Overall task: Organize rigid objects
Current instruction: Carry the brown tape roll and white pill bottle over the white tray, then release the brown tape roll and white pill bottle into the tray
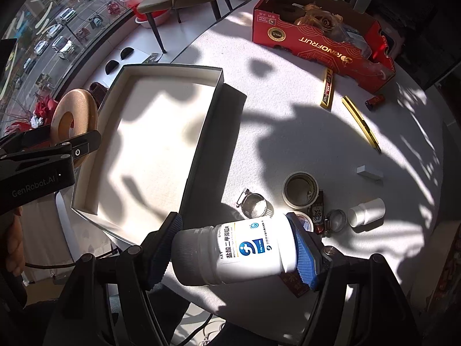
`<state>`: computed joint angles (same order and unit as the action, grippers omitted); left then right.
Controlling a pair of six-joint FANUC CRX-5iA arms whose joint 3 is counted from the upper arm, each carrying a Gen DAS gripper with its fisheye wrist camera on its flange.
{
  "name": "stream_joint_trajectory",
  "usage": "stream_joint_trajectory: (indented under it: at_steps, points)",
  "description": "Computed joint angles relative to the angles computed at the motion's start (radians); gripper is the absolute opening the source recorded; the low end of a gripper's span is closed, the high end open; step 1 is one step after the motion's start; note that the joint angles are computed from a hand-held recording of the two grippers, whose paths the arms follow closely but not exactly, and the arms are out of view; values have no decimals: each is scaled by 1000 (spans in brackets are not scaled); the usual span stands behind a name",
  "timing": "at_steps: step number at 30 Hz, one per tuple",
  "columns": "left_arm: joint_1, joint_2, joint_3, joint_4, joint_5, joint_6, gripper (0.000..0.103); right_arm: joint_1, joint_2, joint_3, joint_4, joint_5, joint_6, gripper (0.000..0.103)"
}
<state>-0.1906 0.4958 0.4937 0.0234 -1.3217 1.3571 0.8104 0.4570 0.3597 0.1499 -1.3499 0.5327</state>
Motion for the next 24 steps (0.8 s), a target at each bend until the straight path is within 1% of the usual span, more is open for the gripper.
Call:
stream_joint_trajectory:
  at_steps: [8,16,24]
  points:
    - [15,4,-39,-24,-6,24,89,-31,68,91,-22,35,50,73]
    - [27,18,-56,-32,-2,38,89,-75,192,276,-71,24,121,73]
    - [23,64,-22,-26,24,45,89,-132,320,461,-139,3,160,73]
